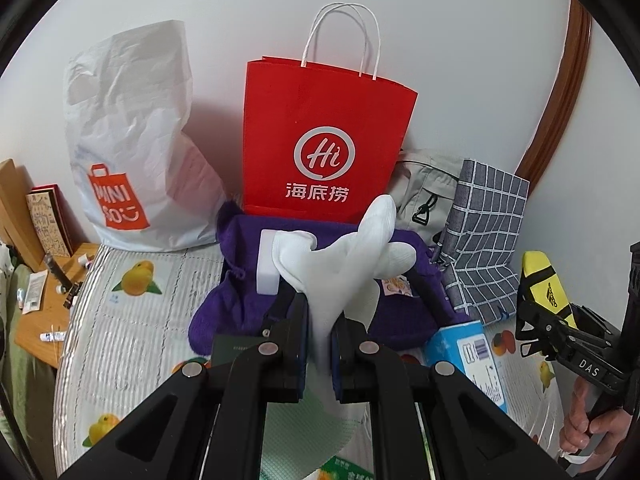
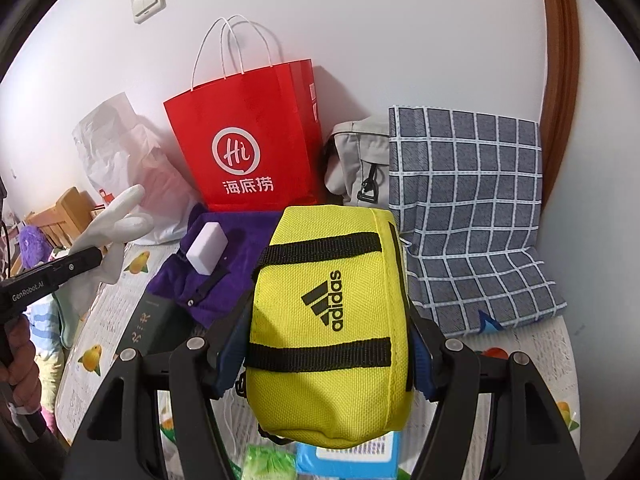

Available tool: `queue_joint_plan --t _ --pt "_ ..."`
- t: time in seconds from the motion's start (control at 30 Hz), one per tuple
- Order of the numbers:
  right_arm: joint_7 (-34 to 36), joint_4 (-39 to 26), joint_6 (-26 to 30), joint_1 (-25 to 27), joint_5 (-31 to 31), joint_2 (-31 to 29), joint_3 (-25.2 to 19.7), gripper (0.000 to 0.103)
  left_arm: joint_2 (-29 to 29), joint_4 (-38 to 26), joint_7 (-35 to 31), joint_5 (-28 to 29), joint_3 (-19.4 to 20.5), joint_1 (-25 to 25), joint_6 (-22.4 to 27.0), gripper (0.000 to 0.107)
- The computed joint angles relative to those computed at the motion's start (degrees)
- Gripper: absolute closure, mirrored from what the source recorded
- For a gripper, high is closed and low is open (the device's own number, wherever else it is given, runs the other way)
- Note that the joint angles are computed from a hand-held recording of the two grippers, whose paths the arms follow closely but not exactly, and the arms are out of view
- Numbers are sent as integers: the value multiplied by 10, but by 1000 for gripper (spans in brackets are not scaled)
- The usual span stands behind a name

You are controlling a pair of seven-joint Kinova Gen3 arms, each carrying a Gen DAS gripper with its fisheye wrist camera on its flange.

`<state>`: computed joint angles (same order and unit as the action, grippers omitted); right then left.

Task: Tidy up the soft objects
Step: 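Carry the white glove with the left tool while the right tool carries the pouch to the towel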

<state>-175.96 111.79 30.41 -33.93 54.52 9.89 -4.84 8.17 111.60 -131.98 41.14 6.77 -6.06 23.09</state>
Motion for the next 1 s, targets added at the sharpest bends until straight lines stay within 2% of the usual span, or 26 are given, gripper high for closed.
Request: queue_joint_plan --t 0.17,0.5,0.73,0.9,1.0 --pt "48 -27 -14 15 -28 26 10 36 28 -26 34 -27 4 10 -5 98" --pt "150 -85 -44 23 -93 71 50 36 90 -97 133 -115 21 28 2 98" --pt "241 -129 -75 41 -166 108 69 36 132 -149 163 -127 47 16 26 98" --pt "331 -143 -109 83 -247 138 49 36 159 -162 177 -141 49 16 23 98" --pt "389 -158 -107 113 -293 157 25 36 179 -171 181 -140 58 6 27 98"
